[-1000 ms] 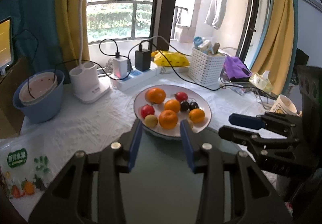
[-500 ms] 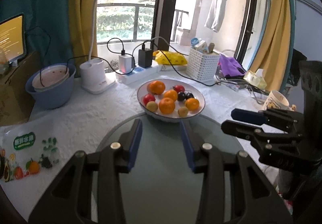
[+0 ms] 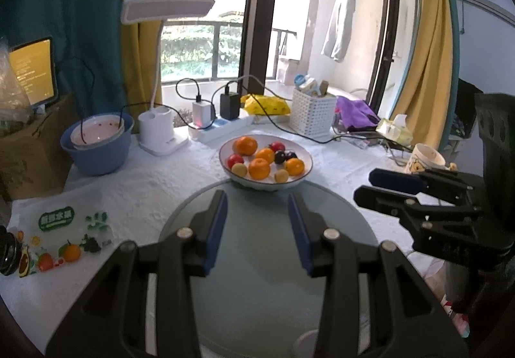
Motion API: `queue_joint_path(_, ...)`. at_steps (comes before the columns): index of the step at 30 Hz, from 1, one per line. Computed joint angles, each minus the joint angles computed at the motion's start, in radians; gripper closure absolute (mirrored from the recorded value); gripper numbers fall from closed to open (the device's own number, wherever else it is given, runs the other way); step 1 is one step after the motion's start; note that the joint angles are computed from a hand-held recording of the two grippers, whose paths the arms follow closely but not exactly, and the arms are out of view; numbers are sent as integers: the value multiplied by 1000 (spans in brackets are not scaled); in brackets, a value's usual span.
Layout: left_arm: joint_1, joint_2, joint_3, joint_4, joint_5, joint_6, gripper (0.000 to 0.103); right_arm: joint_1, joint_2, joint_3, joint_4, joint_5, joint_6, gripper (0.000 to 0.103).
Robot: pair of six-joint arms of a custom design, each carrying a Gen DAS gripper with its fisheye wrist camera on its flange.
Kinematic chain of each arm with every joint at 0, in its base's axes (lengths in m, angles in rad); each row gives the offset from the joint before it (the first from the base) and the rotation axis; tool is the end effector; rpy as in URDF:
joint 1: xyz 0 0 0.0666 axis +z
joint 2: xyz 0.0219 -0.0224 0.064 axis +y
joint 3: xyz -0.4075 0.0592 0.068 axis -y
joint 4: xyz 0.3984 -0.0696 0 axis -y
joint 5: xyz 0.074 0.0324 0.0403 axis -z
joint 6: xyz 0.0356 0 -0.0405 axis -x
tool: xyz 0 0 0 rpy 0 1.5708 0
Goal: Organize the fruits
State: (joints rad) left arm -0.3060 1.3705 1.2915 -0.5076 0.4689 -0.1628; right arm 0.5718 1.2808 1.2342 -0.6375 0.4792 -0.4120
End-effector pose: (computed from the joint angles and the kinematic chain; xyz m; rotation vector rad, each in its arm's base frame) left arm 0.4647 -0.1641 0.4533 0.7584 2.0042 -0.5879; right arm 0.3877 0.2295 0.4551 0.0771 2.1648 0.0193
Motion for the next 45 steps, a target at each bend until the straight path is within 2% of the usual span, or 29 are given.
queue_joint_path(13, 18, -105, -53, 37, 29, 11, 62, 77, -73, -15, -12, 122, -1, 64)
queue_joint_path(28, 28, -204, -67, 83, 36, 42, 62, 174, -162, -9, 6, 314, 35, 64)
queue_joint_path(30, 31, -218, -71, 89, 43, 47, 57, 190, -174, -9, 13, 342, 45, 64)
queue_joint_path(32, 37, -231, -79, 104, 57, 60, 26, 201, -183, -5, 12, 366, 50, 64)
queue_joint_path(34, 50, -245, -94, 142, 79, 97, 22, 210, -189, -1, 12, 386, 57, 64)
queue_joint_path(35, 54, -251, -95, 147, 78, 105, 22, 217, -192, 2, 10, 400, 56, 60)
queue_joint_path(36, 59, -255, -95, 152, 79, 115, 22, 221, -196, 2, 12, 410, 56, 49)
queue_joint_path(38, 69, -263, -94, 163, 76, 137, 18, 233, -206, 0, 18, 429, 53, 37)
queue_joint_path(39, 72, -268, -94, 164, 70, 142, 14, 238, -209, 0, 17, 438, 51, 34)
queue_joint_path(40, 75, -272, -95, 166, 66, 145, 6, 243, -211, 1, 11, 450, 44, 34)
queue_joint_path(41, 78, -279, -99, 175, 58, 151, 4, 244, -212, 2, 7, 456, 39, 34)
queue_joint_path(45, 79, -301, -119, 190, 26, 138, 4, 244, -219, -4, -21, 471, -4, 34)
